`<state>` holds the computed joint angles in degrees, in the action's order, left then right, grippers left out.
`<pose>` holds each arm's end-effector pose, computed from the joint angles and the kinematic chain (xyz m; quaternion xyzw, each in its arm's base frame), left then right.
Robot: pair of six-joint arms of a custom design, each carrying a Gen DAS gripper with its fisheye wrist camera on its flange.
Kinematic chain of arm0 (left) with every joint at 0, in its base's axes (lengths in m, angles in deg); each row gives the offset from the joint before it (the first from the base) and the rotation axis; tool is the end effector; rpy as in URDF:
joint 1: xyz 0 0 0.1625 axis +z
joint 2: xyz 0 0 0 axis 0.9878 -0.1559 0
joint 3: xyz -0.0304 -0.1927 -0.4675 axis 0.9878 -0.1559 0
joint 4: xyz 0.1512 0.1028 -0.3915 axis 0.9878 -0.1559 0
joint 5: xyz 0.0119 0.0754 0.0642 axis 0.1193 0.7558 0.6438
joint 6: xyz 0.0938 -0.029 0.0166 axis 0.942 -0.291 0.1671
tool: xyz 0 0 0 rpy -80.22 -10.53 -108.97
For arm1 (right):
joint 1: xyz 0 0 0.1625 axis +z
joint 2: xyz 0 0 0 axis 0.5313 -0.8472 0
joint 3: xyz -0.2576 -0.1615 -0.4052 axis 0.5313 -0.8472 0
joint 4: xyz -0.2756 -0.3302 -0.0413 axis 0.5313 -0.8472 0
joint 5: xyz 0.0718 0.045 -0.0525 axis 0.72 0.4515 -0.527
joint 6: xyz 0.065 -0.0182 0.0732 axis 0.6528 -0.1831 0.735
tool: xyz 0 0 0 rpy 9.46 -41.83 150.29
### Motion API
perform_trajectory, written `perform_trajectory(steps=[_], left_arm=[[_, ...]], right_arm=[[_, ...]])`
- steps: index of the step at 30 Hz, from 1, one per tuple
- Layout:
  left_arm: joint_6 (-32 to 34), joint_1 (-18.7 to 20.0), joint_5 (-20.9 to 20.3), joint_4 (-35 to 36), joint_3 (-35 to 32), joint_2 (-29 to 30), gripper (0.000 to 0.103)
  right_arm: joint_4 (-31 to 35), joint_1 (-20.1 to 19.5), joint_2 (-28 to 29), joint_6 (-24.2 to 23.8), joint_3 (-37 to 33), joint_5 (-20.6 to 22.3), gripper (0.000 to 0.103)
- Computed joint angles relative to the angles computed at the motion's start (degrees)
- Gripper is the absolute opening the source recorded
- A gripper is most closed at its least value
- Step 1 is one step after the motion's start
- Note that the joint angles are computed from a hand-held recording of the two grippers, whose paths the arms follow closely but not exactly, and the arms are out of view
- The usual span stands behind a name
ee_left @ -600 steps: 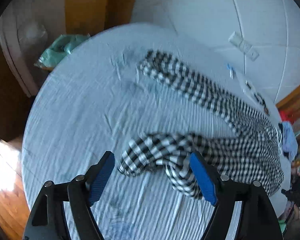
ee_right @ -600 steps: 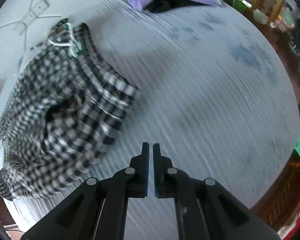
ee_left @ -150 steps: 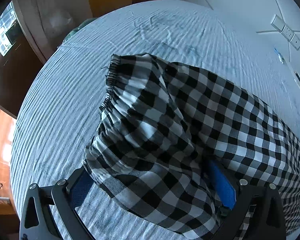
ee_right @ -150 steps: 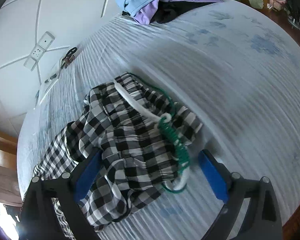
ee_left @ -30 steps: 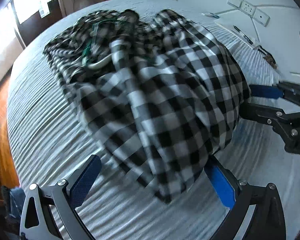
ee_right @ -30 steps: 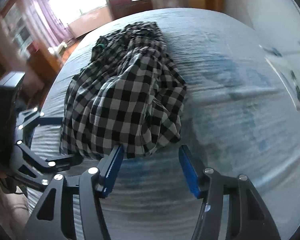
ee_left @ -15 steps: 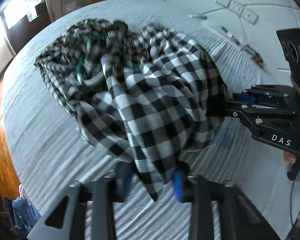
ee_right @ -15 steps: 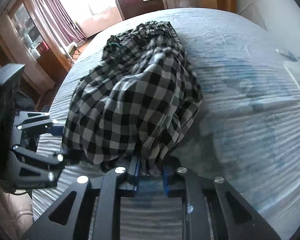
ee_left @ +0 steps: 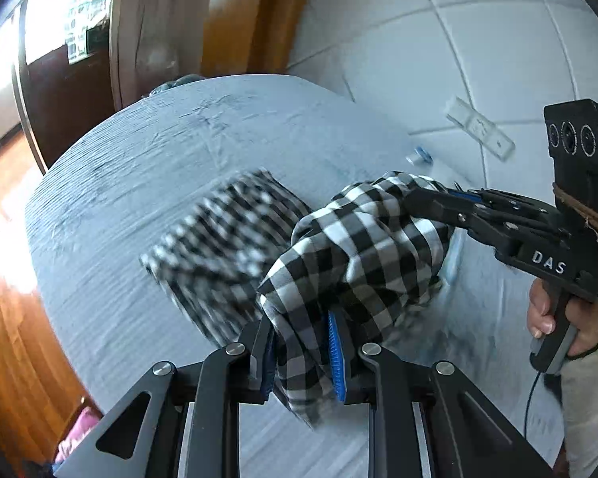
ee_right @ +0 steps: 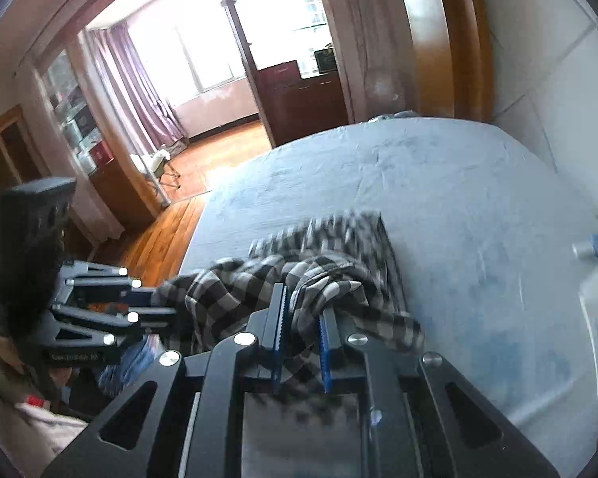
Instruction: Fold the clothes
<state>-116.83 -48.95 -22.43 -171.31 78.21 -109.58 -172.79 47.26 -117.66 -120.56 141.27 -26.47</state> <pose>-0.3520 -0.4742 0.0192 -0.0863 0.8755 -0.3731 0.2946 0.0121 -0.6914 0.3206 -0.5686 0.8219 -0.0286 0.0164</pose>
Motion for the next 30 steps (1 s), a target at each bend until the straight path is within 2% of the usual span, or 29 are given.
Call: perform_trajectory(steps=[5,7,10,12,13,14,16,18,19,20,22,23,26,30], left_arm=[[11.8,9.0,-0.4,-10.1,3.5,-4.8,0.023],[14.5,12.8,-1.3,-10.9,3.6,-5.6,0.023],[14.8,17.0,-2.7,-8.7,3.3,-5.8,0.025],[12.9,19.2,-2.9,-4.2,2.5,-5.5,0.042],[11.8,20.0,-2.8,-1.9,2.1,-5.3,0.058],[10.9,20.4,-2.6,-0.7,2.0,-5.2,0.069],[10.9,20.6,-2.7,-1.1,2.6,-5.7,0.074],[11.1,19.6,-2.8,-1.9,3.6,-7.1,0.078],[10.9,18.7,-2.7,-1.8,4.1,-7.8,0.079],[10.2,17.5,-2.2,-1.3,4.5,-8.5,0.08],[8.8,14.9,-1.2,-0.1,5.1,-9.7,0.081],[8.2,13.8,-0.9,0.5,5.3,-10.1,0.081],[6.4,11.0,-1.2,2.5,4.9,-9.7,0.081],[5.7,9.4,-2.5,3.9,3.1,-7.0,0.081]], right_arm=[[-7.3,5.7,9.1,8.1,-3.0,-4.3,0.013],[-8.9,7.2,13.4,11.3,-5.2,-6.6,0.013],[-10.5,8.2,18.6,14.9,-7.5,-10.9,0.013],[-10.9,8.6,21.5,16.7,-9.1,-13.5,0.013],[-11.1,8.6,22.6,17.4,-9.7,-14.6,0.013],[-11.3,8.6,23.5,18.0,-10.1,-15.5,0.013],[-11.3,8.6,24.4,19.2,-10.8,-16.5,0.015],[-10.4,8.5,23.6,20.8,-11.3,-15.4,0.025],[-10.3,8.6,22.8,21.3,-11.3,-14.7,0.04],[-10.8,8.7,21.4,21.4,-11.0,-13.7,0.064],[-12.3,8.5,18.5,20.9,-9.9,-11.6,0.091],[-12.7,8.2,17.0,21.0,-9.5,-10.1,0.095],[-11.8,6.5,12.5,21.9,-8.1,-6.7,0.098],[-13.0,3.8,9.1,21.7,-5.5,-7.9,0.101]])
